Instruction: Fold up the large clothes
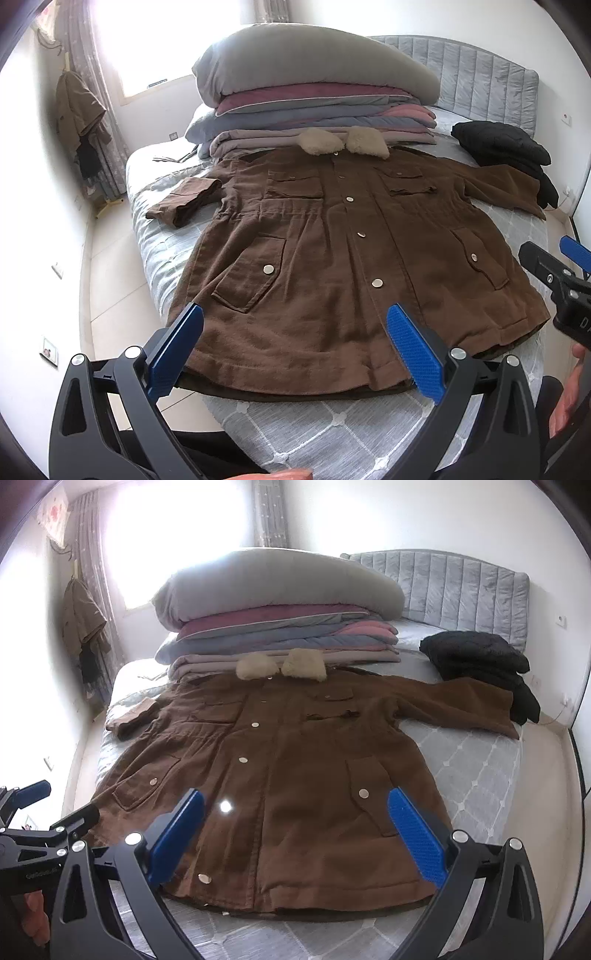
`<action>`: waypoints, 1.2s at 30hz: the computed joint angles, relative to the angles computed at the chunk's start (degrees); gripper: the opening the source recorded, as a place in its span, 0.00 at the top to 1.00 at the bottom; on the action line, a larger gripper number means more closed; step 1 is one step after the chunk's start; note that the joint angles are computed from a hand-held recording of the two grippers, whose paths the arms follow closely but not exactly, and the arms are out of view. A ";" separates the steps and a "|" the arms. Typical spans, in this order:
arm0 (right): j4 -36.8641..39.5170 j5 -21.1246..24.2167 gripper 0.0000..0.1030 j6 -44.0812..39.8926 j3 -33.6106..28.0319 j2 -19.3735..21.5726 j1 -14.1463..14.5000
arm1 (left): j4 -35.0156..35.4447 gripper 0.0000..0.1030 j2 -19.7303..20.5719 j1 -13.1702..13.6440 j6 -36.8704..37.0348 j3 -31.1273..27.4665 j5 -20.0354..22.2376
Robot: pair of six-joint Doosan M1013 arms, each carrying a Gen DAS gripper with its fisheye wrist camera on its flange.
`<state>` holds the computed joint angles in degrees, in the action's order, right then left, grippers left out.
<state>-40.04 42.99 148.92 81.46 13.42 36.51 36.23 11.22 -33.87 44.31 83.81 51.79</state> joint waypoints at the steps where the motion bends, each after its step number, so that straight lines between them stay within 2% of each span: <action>1: 0.30 0.00 0.07 -0.03 -0.07 0.00 -0.08 | -0.10 0.07 0.10 0.04 0.03 -0.08 -0.04; 6: 1.32 -0.69 0.07 0.43 0.56 -0.21 -1.30 | 0.80 0.07 0.38 0.08 -1.07 -0.05 -0.51; 8: 1.77 -1.12 0.07 0.79 1.01 -0.36 -1.96 | 1.84 0.07 0.11 0.06 -2.10 0.67 -2.28; 12: 2.60 -1.29 0.07 1.29 1.67 -0.60 -3.39 | 2.34 0.07 0.63 -0.10 -0.86 0.27 -2.42; 17: 6.04 -4.16 0.07 1.21 3.34 -1.48 -6.89 | -0.68 0.07 1.32 0.54 1.83 -0.65 -3.06; 20: 16.19 -10.00 0.07 -2.55 5.40 -2.40 -12.12 | -3.65 0.07 2.04 1.31 3.92 -1.58 -2.83; 23: 32.81 -14.19 0.07 -8.29 7.27 -2.34 -19.61 | -4.83 0.07 2.93 1.93 4.66 -2.46 -1.94; 24: 36.93 -14.97 0.07 -9.74 7.68 -2.15 -21.24 | -4.78 0.07 3.21 2.03 4.65 -2.69 -1.62; 26: 50.45 -17.51 0.07 -14.39 9.10 -1.37 -25.99 | -4.72 0.07 3.78 2.20 4.72 -3.19 -1.03; 28: 59.07 -18.64 0.07 -17.01 9.82 -0.24 -29.20 | -4.73 0.07 4.35 2.35 4.89 -3.82 -0.46; 31: 68.41 -19.74 0.07 -20.09 10.07 1.88 -32.81 | -4.51 0.07 5.50 2.49 5.17 -5.06 0.63; 33: 78.30 -21.68 0.07 -26.04 10.47 3.34 -34.94 | -4.35 0.07 6.38 2.61 5.49 -6.00 1.42; 36: 84.93 -23.17 0.07 -30.91 9.84 4.99 -36.59 | -4.06 0.07 7.65 2.68 6.04 -7.31 2.62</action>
<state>44.89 19.82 118.01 91.30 18.41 -0.09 32.17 18.87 -31.19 50.36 76.50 54.41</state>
